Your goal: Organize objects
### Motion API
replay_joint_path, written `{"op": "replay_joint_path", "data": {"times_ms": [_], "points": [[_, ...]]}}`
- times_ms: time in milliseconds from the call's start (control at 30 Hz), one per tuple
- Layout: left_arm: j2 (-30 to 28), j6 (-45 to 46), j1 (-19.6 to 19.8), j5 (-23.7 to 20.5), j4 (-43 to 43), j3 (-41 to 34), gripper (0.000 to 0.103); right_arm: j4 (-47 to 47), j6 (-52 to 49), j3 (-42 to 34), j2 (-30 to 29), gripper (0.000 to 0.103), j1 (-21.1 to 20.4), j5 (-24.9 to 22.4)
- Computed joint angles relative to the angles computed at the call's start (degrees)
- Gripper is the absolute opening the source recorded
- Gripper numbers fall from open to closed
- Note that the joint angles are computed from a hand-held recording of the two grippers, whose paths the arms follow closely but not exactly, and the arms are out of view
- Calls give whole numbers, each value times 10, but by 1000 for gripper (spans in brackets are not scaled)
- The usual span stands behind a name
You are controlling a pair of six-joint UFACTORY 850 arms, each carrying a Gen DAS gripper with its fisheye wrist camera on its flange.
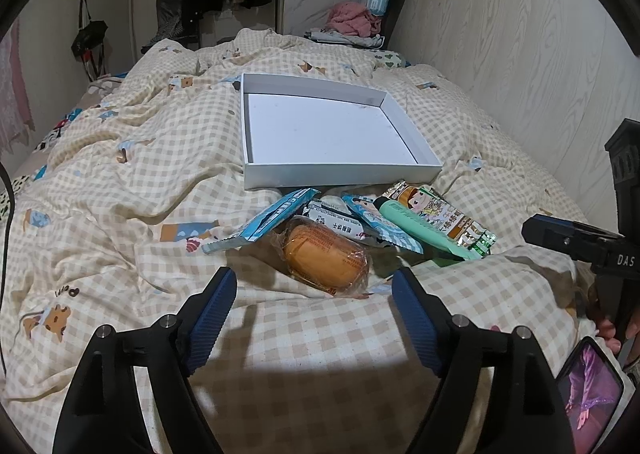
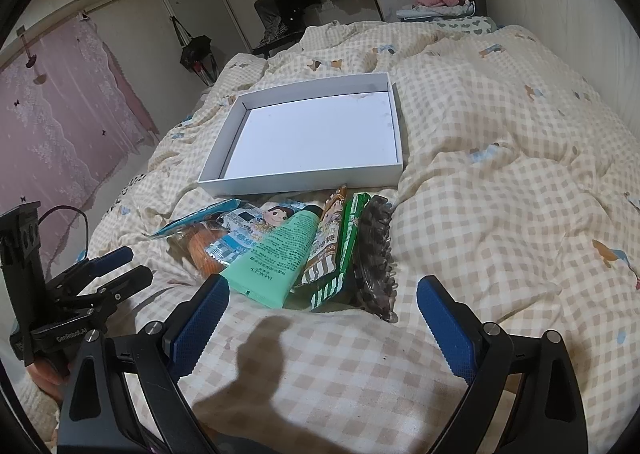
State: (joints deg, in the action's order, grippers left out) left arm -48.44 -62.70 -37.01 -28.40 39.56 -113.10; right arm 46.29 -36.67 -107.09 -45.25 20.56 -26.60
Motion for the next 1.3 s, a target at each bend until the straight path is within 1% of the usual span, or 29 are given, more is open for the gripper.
{"op": "replay_joint_path", "data": {"times_ms": [167, 233, 300, 400, 633, 767, 933, 1067, 1100, 1167, 1200, 1233, 1267, 1300], "points": [[0, 6, 1, -1, -8, 0, 85, 1, 3, -1, -2, 96, -1, -4], [-1, 38, 6, 2, -48, -4, 88, 2, 4, -2, -3, 96, -2, -6], [-4, 96, 13, 7, -118, -9, 88, 2, 6, -4, -4, 96, -2, -9], [-1, 124, 17, 6, -153, -9, 88, 0, 8, -7, -6, 96, -2, -11], [19, 105, 24, 1, -153, -2, 88, 7, 6, -11, -9, 96, -3, -19], [29, 64, 21, -17, -86, -1, 88, 13, 5, -18, -15, 96, -5, -31], [22, 85, 25, -46, -84, -35, 88, 36, -11, -16, -15, 96, -9, -37], [7, 99, 30, -59, -106, -68, 88, 48, -17, -19, -18, 96, -11, -44], [-7, 109, 31, -80, -114, -92, 88, 50, -17, -20, -18, 96, -12, -45], [-52, 127, 31, -160, -121, -167, 88, 55, -19, -20, -19, 96, -13, -48], [-71, 135, 33, -185, -131, -196, 88, 57, -20, -21, -20, 96, -13, -50], [-87, 141, 38, -202, -153, -221, 88, 58, -19, -22, -21, 96, -14, -52], [-93, 143, 42, -203, -174, -230, 88, 57, -18, -23, -22, 96, -14, -53], [-95, 147, 49, -194, -205, -231, 88, 58, -18, -24, -22, 96, -15, -55]]}}
